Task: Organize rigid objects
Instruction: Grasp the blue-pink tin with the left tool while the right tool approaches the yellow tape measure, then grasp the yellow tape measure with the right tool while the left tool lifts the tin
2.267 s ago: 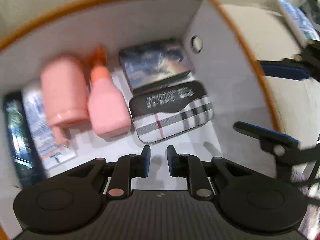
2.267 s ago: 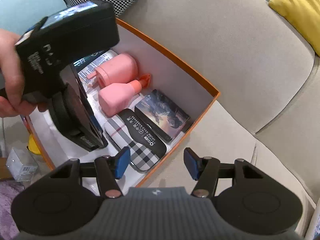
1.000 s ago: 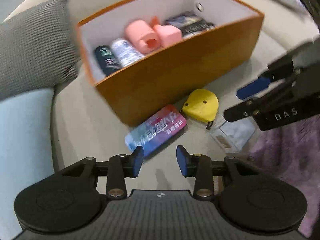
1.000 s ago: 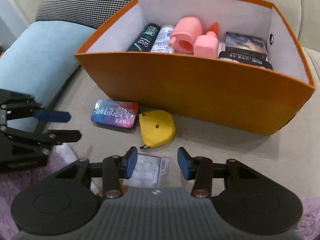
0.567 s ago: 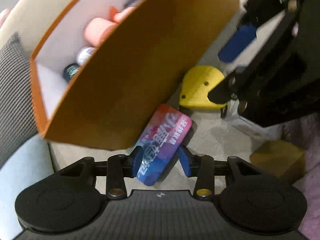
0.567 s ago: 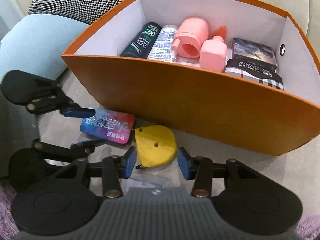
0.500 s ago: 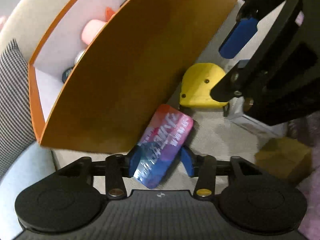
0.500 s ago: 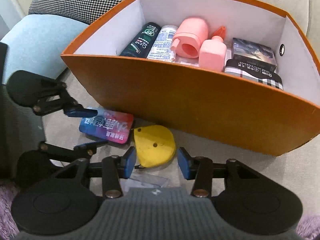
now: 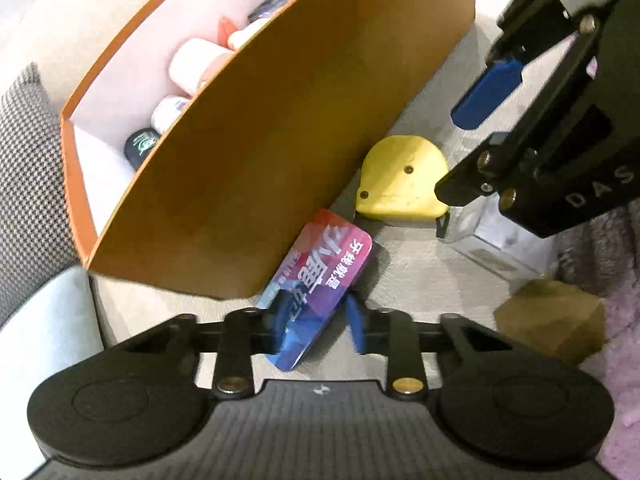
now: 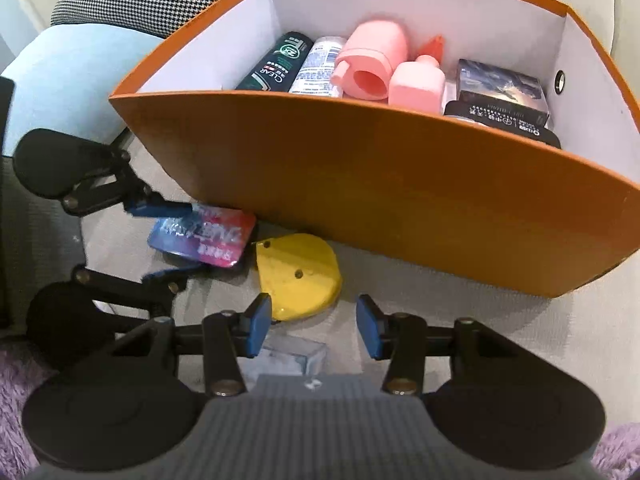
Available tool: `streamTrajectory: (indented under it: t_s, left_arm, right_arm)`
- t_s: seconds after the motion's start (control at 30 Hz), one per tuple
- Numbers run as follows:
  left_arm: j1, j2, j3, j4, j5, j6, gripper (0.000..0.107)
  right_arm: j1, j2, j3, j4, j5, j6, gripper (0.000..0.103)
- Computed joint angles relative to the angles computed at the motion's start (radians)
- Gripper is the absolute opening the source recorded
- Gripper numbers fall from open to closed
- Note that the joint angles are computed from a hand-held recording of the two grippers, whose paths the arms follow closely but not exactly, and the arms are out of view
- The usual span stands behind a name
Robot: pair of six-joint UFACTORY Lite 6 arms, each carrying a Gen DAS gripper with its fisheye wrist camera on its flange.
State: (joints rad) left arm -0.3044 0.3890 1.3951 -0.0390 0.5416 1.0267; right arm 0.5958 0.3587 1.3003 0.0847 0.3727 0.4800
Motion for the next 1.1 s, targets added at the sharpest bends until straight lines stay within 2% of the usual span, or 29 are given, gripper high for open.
streamTrajectory:
  t_s: [0.17, 0.2, 0.4, 0.57, 0.63, 0.73, 0.8, 0.97, 1.1]
  left_arm:
    - [0.043, -0.055, -0.013, -0.1, 0.03, 0.048, 0.017]
    - [0.055, -0.06, -0.01, -0.124, 0.048, 0.07, 0.001]
    - [0.103, -0.132, -0.032, -0.182, 0.103, 0.121, 0.0]
    - [0.106, -0.167, -0.101, -0.165, 0.043, 0.231, 0.014]
    - [0.089, -0.195, -0.152, -0.147, -0.01, 0.254, 0.033]
    - [0.067, -0.231, -0.224, -0.16, -0.095, 0.371, 0.047]
    - [0.026, -0.229, -0.291, -0.079, -0.198, 0.384, 0.048]
    - [-0.008, -0.205, -0.363, 0.125, -0.339, 0.316, 0.052]
    - [-0.015, -0.239, -0.443, 0.093, -0.431, 0.411, 0.056]
  right_arm:
    - [0.0, -0.032, -0.027, -0.004, 0.005, 0.01, 0.049]
    - [0.001, -0.038, -0.03, -0.013, 0.006, 0.017, 0.049]
    - [0.006, -0.088, -0.056, -0.038, 0.012, 0.046, 0.049]
    - [0.017, -0.101, -0.054, -0.024, 0.018, 0.031, 0.049]
    - [0.016, -0.094, -0.043, -0.022, 0.017, 0.035, 0.052]
    - [0.003, -0.07, -0.015, 0.047, 0.012, -0.023, 0.056]
    - [-0.001, -0.043, 0.01, 0.06, 0.018, -0.045, 0.056]
    - [-0.017, -0.003, 0.034, 0.119, 0.021, -0.115, 0.056]
    - [-0.025, 0.038, 0.062, 0.158, 0.017, -0.171, 0.056]
